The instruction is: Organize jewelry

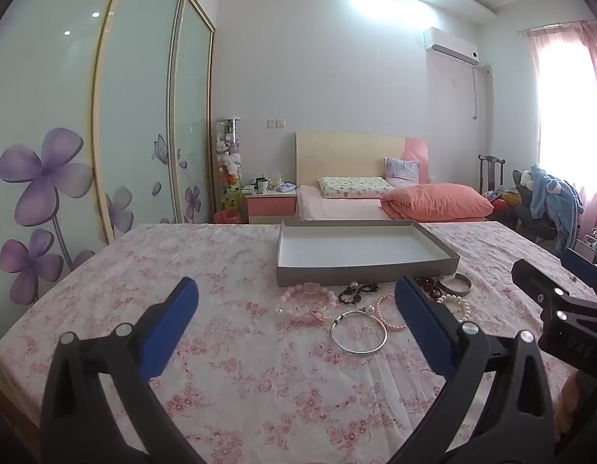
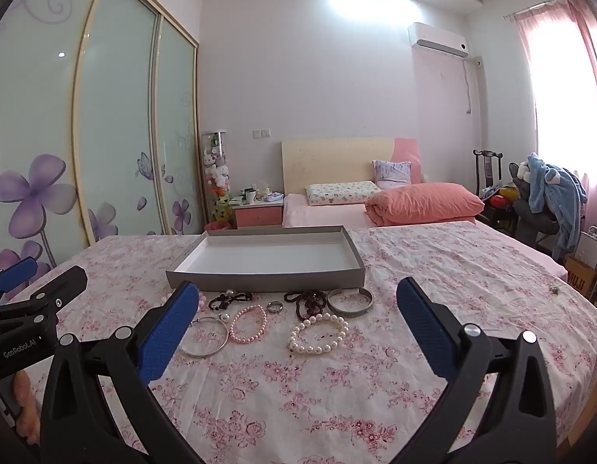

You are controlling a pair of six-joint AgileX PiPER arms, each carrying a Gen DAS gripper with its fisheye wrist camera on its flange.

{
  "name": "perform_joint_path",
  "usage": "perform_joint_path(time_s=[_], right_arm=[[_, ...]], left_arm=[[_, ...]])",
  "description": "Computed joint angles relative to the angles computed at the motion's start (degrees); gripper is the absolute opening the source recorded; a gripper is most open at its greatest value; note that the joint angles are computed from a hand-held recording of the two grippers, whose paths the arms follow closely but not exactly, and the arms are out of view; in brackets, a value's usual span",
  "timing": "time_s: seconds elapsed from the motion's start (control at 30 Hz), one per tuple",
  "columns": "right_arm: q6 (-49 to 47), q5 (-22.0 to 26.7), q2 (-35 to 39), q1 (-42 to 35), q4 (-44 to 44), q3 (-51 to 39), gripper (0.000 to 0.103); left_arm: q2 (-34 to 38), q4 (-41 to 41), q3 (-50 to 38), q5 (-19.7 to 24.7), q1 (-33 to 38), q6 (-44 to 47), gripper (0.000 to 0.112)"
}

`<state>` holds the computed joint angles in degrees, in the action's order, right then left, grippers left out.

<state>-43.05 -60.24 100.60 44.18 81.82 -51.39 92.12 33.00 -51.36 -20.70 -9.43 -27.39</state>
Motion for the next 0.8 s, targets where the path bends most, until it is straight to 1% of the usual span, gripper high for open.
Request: perform_joint_path(time_s=[0.47,0.53,0.8], right_arm=[[0.6,0.0,0.1,0.0,-0.3,0.3,0.101],[0.7,0.1,0.1,-0.1,-0.4,0.3,0.101],[0.8,0.2,0.2,-0.2,-0.4,0.3,0.101]], left_arm=[[-0.4,-0.4,0.3,0.5,-0.3,0.2,0.099],[0.0,0.9,-0.2,0.6,0.0,-1.1,0.099],[-0.1,0.9,-0.2,0.7,-0.1,-1.0,0.099]])
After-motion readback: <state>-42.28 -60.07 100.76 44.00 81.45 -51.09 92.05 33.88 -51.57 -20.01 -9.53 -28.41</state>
